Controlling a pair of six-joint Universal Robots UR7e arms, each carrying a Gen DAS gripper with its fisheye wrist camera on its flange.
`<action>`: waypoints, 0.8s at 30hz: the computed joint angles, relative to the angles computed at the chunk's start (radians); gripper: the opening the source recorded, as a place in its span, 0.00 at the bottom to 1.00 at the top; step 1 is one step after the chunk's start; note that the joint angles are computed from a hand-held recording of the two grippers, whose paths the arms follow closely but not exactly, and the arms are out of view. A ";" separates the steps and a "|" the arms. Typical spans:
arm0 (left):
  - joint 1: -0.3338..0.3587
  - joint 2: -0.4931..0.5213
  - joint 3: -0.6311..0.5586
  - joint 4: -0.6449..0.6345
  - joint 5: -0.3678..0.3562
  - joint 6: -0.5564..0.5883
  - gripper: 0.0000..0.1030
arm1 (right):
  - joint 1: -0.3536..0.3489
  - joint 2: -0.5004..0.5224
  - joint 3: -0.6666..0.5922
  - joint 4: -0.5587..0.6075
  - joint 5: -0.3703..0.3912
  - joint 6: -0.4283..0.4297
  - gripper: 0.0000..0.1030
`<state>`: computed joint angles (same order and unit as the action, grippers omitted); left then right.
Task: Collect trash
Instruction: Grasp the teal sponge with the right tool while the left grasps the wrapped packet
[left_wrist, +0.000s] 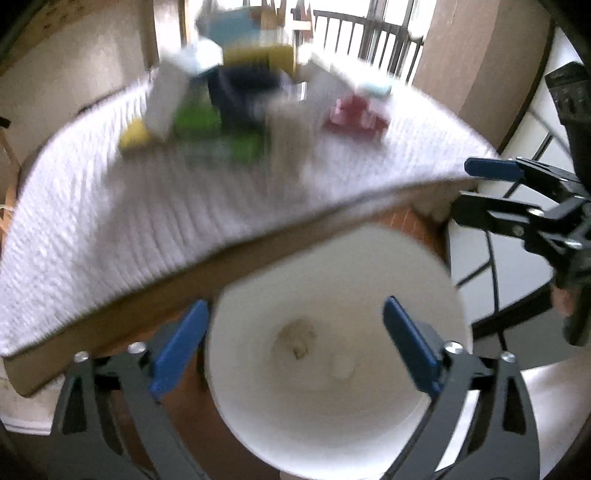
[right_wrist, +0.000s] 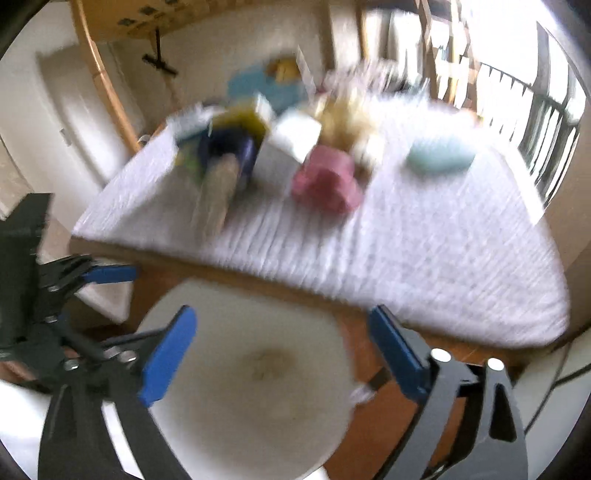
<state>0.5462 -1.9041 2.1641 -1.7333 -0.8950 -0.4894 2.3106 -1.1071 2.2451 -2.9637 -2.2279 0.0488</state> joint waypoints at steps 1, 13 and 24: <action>-0.016 -0.002 -0.002 -0.017 0.026 0.003 0.99 | 0.024 0.018 -0.012 -0.073 -0.084 -0.049 0.96; 0.033 0.130 -0.058 -0.190 0.107 0.090 0.99 | -0.130 0.088 -0.216 -0.209 -0.154 -0.309 0.96; 0.079 0.221 -0.090 -0.251 0.105 0.078 0.88 | -0.284 0.117 -0.369 -0.081 -0.033 -0.411 0.96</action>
<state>0.6253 -1.6826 2.0743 -1.9840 -0.7902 -0.4113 2.0262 -0.9902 1.8761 -3.0451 -2.2606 -0.3621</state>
